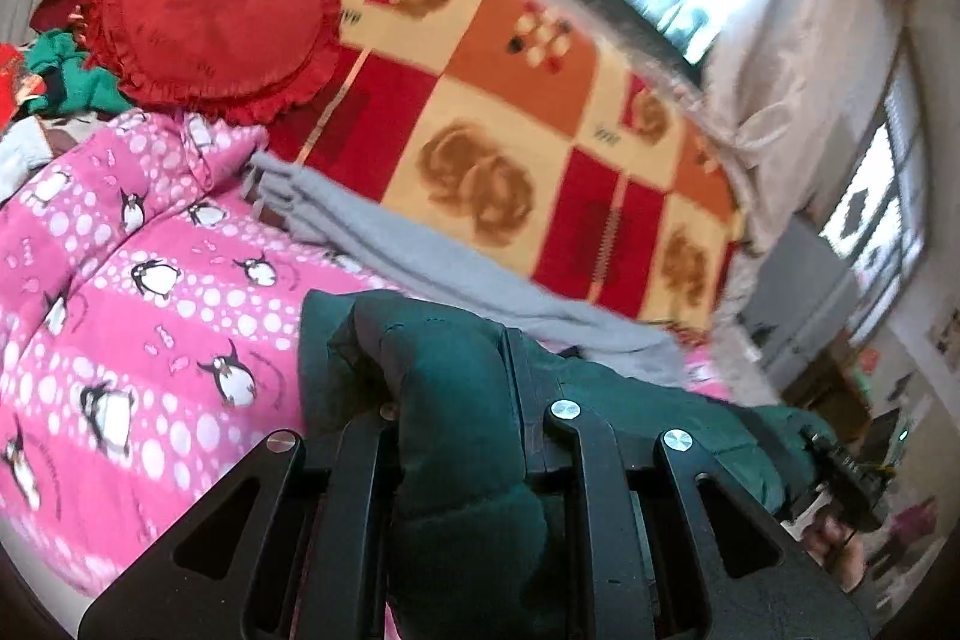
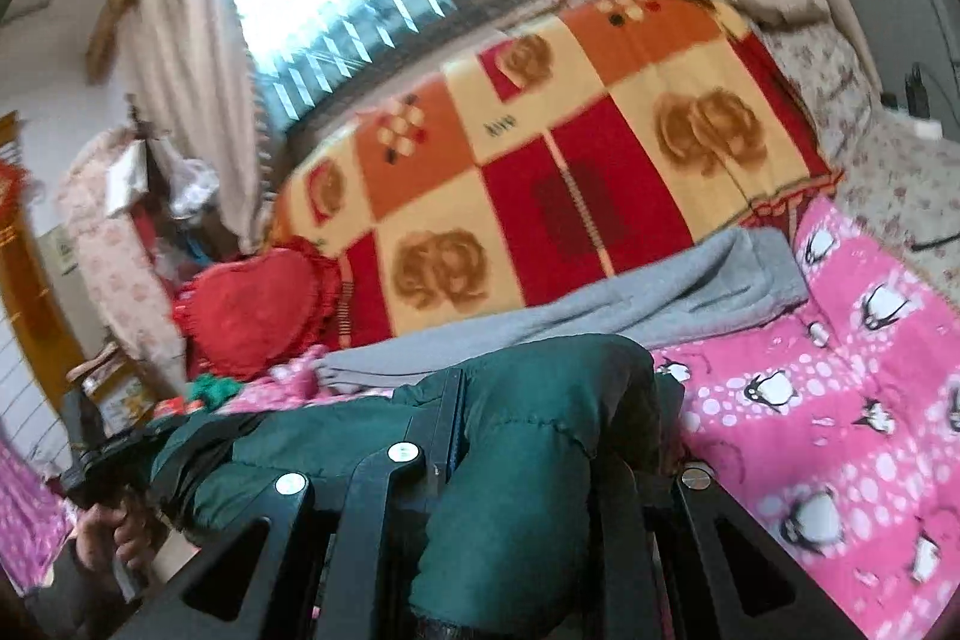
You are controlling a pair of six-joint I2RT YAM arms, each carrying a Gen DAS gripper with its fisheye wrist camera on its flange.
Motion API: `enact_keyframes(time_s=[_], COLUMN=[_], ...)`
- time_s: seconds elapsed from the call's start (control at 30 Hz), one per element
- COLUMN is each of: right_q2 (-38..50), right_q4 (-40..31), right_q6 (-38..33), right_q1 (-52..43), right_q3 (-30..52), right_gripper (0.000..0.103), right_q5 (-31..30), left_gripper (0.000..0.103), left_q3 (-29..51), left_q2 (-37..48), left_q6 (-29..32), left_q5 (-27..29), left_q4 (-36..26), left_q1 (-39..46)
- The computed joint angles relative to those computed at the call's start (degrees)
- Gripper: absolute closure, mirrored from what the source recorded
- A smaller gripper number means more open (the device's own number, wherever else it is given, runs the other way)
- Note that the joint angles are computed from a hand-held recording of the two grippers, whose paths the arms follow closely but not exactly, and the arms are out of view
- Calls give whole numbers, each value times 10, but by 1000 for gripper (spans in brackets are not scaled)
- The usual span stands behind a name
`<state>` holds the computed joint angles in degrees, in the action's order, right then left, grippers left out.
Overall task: Fold large clothes
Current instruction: 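Fold the lifted side over onto the jacket and open both tools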
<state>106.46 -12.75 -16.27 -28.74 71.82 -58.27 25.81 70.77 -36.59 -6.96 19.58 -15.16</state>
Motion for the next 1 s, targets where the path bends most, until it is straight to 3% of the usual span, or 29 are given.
enact_keyframes(time_s=[0.07, 0.2, 0.3, 0.43, 0.6, 0.77, 0.87, 1.0], right_q2=[57, 162, 216, 253, 302, 312, 312, 330], right_q4=[29, 18, 30, 9, -44, -54, -57, -89], right_q6=[52, 103, 125, 108, 95, 117, 137, 170], right_q1=[37, 78, 94, 104, 106, 89, 82, 69], right_q3=[43, 145, 184, 223, 287, 293, 288, 314], right_gripper=[88, 88, 88, 88, 82, 79, 76, 75], right_q5=[56, 122, 152, 175, 164, 116, 94, 52], left_gripper=[90, 89, 88, 88, 87, 84, 80, 76], left_q3=[39, 149, 204, 231, 229, 194, 187, 208], left_q2=[83, 253, 339, 398, 441, 430, 405, 374], left_q6=[16, 27, 26, 21, 16, -24, -37, -22], left_q5=[5, 48, 70, 58, 65, 151, 176, 205], left_q4=[27, 35, 40, 62, 120, 172, 142, 54], left_q1=[14, 54, 71, 64, 68, 99, 106, 113])
